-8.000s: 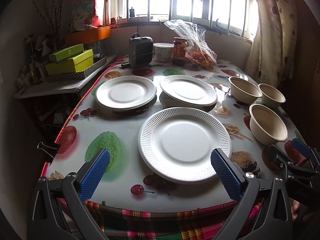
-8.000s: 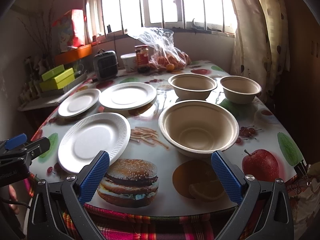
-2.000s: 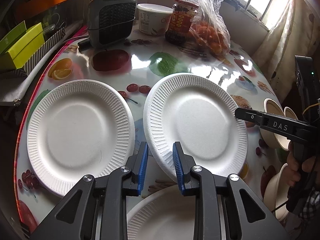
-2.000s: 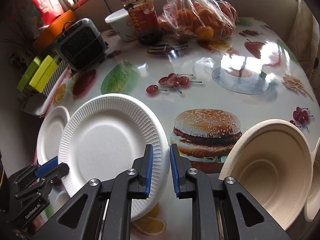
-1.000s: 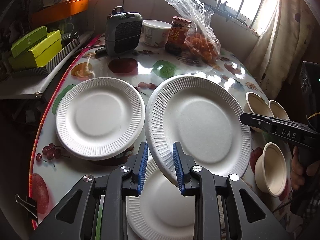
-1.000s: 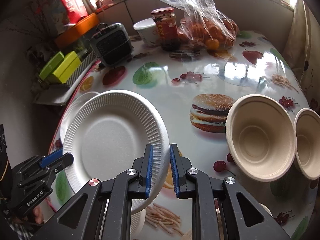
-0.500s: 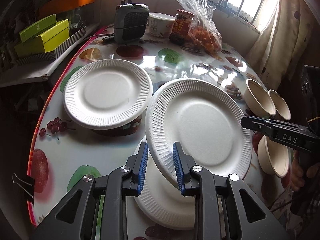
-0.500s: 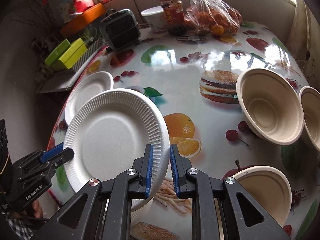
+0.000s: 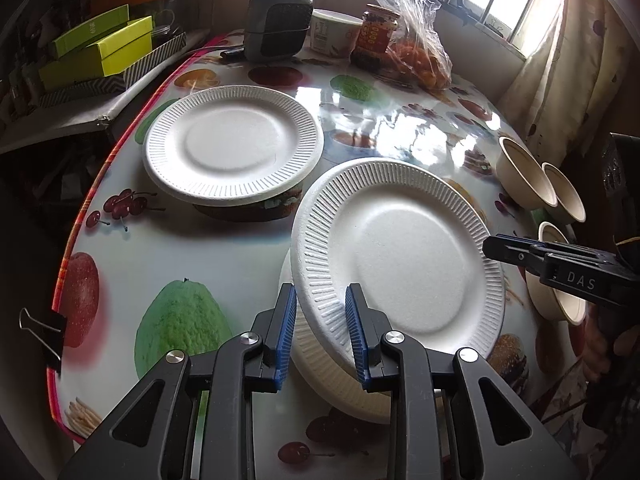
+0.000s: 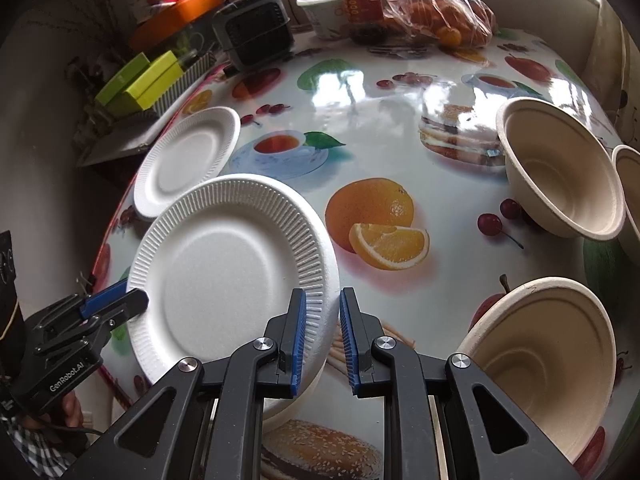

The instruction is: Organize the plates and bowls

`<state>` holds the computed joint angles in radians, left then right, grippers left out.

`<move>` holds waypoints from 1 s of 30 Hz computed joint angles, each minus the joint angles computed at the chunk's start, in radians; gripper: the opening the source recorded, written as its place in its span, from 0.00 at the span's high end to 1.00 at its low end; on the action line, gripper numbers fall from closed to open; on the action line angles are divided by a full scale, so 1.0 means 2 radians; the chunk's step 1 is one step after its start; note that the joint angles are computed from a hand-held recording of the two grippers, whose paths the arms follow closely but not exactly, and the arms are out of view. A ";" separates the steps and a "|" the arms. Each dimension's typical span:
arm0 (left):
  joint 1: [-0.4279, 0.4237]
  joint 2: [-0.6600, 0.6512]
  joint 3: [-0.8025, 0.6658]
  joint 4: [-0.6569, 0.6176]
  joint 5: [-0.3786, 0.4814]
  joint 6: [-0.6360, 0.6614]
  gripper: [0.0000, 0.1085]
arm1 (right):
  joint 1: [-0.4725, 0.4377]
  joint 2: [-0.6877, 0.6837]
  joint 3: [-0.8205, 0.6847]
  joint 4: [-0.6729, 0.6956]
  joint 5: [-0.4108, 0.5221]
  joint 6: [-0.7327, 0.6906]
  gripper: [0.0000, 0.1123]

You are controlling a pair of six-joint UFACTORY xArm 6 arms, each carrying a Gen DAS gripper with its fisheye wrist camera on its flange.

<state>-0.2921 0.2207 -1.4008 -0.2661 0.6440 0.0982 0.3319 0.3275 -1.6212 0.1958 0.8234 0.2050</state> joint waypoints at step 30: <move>0.000 -0.008 0.023 0.011 -0.003 -0.010 0.75 | 0.008 -0.004 0.016 -0.012 -0.005 0.007 0.85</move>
<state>-0.2922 0.2045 -1.3555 -0.2441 0.6388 0.0779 0.3475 0.3185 -1.5889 0.1727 0.8139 0.2193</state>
